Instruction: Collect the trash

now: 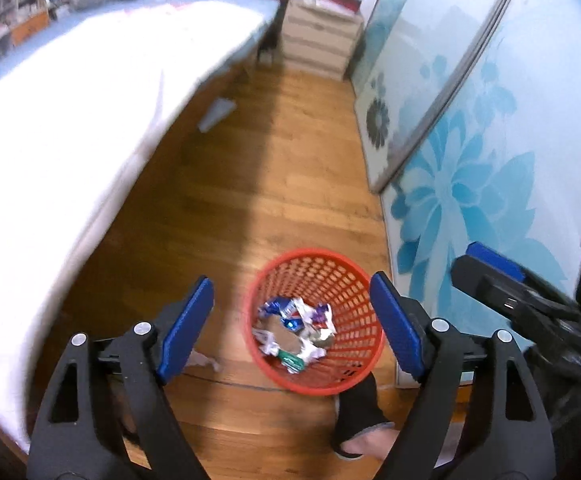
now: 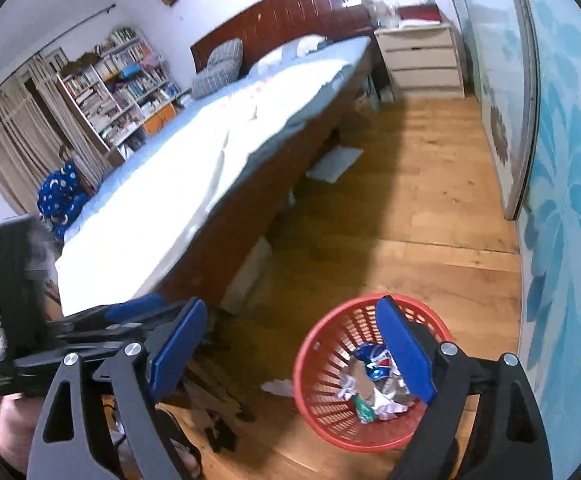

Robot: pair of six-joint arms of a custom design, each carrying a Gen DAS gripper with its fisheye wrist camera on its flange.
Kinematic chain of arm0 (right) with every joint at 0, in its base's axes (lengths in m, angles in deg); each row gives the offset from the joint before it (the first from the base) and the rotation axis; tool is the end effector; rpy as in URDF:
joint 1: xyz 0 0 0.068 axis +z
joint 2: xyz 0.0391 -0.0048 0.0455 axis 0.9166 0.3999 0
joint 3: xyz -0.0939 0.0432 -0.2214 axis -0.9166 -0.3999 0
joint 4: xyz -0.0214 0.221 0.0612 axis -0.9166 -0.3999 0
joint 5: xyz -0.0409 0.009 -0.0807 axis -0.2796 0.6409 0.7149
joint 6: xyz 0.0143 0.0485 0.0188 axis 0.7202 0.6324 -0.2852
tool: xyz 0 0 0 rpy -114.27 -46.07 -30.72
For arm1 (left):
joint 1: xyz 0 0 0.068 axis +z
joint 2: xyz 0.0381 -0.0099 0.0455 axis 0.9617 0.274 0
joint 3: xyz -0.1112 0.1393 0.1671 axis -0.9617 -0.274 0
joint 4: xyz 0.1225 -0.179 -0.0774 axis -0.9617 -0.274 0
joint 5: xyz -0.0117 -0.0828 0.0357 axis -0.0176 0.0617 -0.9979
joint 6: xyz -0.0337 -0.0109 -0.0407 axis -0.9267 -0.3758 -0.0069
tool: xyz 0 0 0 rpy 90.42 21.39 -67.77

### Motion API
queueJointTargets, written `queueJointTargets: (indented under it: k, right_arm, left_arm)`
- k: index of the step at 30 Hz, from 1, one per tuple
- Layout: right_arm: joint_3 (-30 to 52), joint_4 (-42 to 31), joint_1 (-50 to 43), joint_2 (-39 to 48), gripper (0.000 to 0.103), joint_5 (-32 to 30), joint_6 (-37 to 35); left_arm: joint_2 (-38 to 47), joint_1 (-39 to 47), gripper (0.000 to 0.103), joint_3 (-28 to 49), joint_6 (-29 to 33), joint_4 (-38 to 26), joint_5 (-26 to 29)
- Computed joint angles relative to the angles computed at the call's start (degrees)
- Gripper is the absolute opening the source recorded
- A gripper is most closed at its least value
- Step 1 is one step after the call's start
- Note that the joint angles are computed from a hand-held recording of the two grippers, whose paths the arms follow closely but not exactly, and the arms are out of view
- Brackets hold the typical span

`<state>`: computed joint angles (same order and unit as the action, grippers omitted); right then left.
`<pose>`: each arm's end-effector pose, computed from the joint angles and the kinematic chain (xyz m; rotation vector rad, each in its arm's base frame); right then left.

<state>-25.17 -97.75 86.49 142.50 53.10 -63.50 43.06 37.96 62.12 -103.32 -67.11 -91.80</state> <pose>0.2300 0.0924 0.2500 -0.1300 2.3391 0.6081 0.2462 -0.1737 0.2561 0.0502 2.4911 -0.3333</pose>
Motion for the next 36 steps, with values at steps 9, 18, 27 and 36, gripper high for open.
queueJointTargets:
  k: [9, 18, 27, 36]
  right_arm:
    - [11.6, -9.3, 29.7, -7.4, 0.097, 26.6, 13.9]
    - [47.2, -20.2, 51.6, 17.9, 0.097, 48.8, 16.3]
    - [78.5, -25.5, 52.6, 44.8, 0.097, 49.7, 13.3]
    - [81.4, -18.8, 48.3, 55.6, 0.096, 47.2, 8.1]
  left_arm:
    - [-29.7, 9.0, 0.097, -3.3, 9.6, -16.0, -5.9]
    - [-36.7, 55.5, 0.097, -5.5, 33.0, -17.0, 25.2]
    - [-28.7, 69.1, 0.097, -11.8, 40.6, -3.8, 37.3]
    - [-22.9, 64.7, 0.097, -16.1, 39.6, 5.5, 30.8]
